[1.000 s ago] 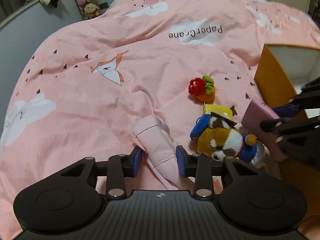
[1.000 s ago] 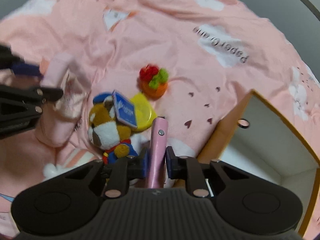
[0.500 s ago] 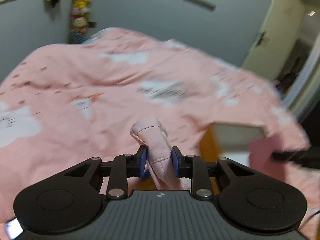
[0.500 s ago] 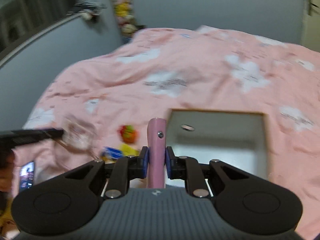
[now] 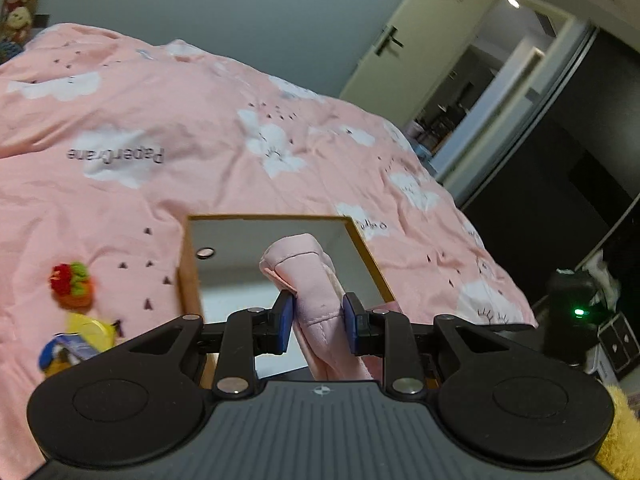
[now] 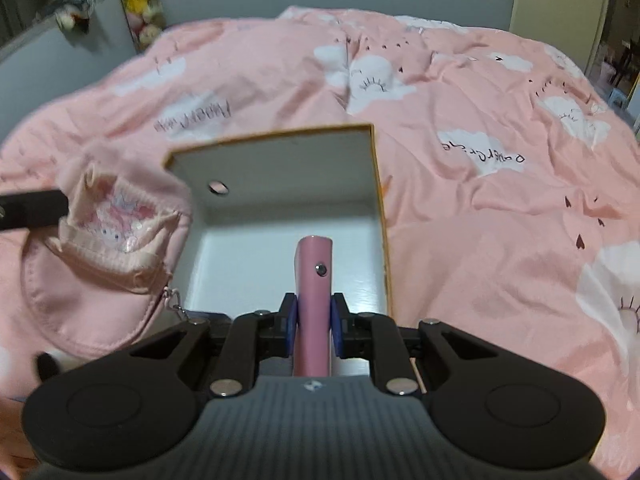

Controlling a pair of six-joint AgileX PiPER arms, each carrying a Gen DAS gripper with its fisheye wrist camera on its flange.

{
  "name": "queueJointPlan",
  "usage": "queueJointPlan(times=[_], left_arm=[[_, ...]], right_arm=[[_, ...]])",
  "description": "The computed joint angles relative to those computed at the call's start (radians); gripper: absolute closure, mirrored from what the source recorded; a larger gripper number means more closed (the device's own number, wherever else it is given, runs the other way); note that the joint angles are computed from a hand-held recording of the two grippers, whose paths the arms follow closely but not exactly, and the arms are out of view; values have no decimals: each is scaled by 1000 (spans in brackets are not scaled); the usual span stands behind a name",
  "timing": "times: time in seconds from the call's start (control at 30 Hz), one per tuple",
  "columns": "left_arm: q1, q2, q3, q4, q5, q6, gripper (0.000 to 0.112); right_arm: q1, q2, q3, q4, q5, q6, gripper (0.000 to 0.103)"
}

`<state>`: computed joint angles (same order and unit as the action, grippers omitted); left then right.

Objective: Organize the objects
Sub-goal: 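Lift the pink pouch with the left gripper while the right gripper carries the pink case, then lower the pink case into the box with the right gripper and open it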

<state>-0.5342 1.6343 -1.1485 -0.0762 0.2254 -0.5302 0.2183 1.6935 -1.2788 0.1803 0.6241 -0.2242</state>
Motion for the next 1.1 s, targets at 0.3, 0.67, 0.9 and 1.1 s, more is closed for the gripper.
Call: queueJointPlan(times=[0.3,0.67,0.9,1.1], left_arm=[[-6,34,0,-14,13,5,82],[29,36,20,-273,13,240,82],[42,49,19,-386,12,350,82],[46,60,12,-417,17,383,82]], right_arm=[[23,142,-106,-50,76,7,85],[58,216,-185,-121,173,55,84],[98,162,-147,-279,146,38,84],[83,169,-182,-277,196,-61,86]])
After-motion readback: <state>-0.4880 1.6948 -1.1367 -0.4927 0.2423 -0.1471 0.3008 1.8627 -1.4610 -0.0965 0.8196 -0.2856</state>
